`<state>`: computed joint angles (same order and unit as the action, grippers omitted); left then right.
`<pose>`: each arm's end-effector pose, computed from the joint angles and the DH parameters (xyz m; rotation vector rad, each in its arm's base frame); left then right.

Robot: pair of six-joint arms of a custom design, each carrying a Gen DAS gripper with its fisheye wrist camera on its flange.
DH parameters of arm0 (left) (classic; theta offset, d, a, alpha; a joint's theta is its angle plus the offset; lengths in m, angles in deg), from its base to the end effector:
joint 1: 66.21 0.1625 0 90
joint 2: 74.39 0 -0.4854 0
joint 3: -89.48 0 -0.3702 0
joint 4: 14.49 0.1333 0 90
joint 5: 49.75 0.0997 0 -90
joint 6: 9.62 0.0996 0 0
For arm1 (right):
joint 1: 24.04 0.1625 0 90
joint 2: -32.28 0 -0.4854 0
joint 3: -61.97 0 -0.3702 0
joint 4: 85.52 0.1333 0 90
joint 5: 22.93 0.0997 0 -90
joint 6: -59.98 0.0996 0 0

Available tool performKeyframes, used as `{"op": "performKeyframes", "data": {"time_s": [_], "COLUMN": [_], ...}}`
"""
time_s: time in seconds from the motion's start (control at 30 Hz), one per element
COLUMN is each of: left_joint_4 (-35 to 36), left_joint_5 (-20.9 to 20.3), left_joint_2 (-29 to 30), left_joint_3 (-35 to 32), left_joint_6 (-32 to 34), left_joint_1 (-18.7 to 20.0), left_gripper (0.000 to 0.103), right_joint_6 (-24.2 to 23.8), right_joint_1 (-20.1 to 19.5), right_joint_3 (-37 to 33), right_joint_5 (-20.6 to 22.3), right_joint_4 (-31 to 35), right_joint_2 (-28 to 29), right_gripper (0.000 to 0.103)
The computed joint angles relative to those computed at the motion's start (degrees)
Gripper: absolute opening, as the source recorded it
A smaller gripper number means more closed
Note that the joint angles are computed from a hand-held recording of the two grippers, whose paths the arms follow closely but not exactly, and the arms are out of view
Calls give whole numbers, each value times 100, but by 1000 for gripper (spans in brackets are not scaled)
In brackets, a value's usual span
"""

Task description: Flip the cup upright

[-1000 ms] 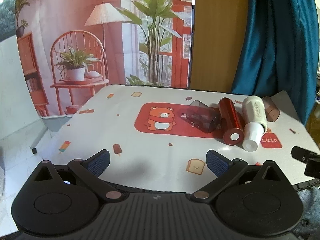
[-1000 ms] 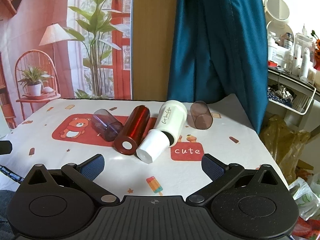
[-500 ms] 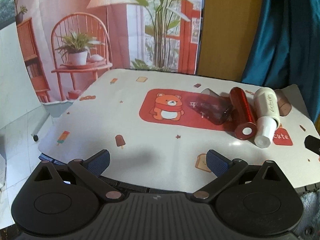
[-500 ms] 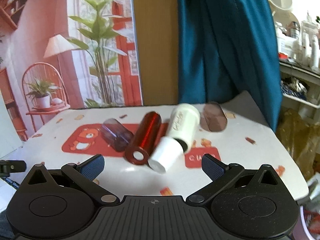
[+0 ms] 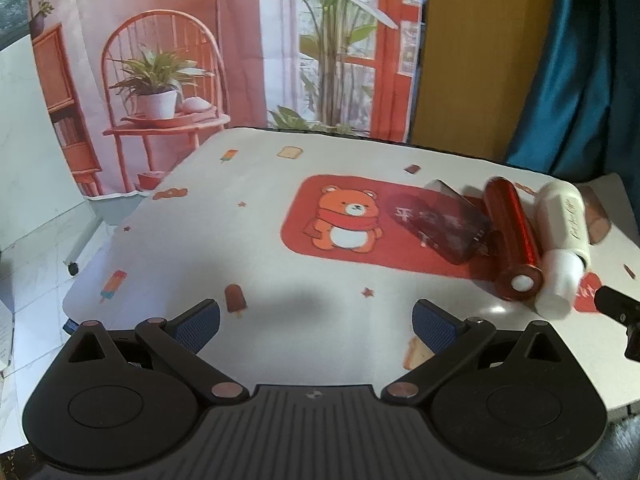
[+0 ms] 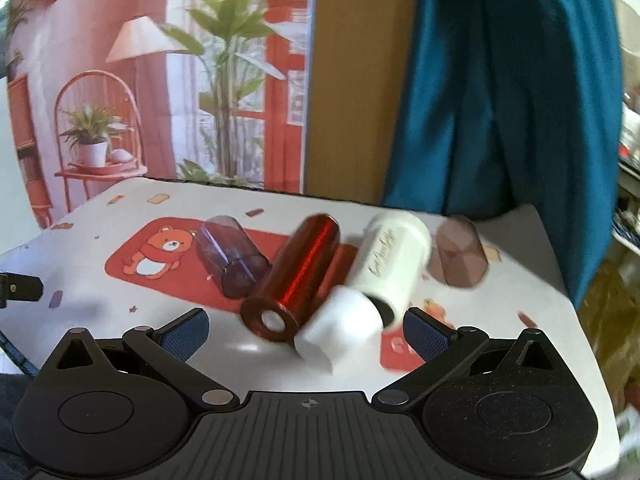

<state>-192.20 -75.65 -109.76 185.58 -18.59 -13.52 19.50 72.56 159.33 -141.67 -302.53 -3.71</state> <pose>-0.2382 -0.6802 0.1270 0.2071 2.1014 -0.9744 0.1642 -0.6764 0.1776 0.5221 -2.0699 1.1422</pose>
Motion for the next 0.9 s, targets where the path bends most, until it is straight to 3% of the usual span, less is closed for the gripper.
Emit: {"op": "performKeyframes", "data": {"time_s": [0.13,0.3,0.37,0.6,0.73,0.9], "left_joint_4": [-246,-197,-97,321,289,468], "left_joint_5": [152,375,467,604,638,547], "left_joint_2": [49,-57,-127,-344,-359,-393], "left_joint_3": [-146,-187,-155,1,55,105], "left_joint_6": [177,-45,-230,-818,-934,-1210], "left_joint_1": [100,220,267,398,452,506], "left_gripper": [103,103,103,103,103,103], "right_joint_6": [-336,-772,-895,-1143,-1026,-874], "right_joint_1": [-146,-201,-191,-92,-103,-78], "right_joint_3": [-673,-1947,-2423,-3845,-4128,-4033], "right_joint_5": [530,731,728,348,158,64], "right_joint_4": [441,1549,1932,2882,3232,3360], "right_joint_2": [266,853,1096,1869,2000,1960], "right_gripper": [103,98,88,77,65,62]}}
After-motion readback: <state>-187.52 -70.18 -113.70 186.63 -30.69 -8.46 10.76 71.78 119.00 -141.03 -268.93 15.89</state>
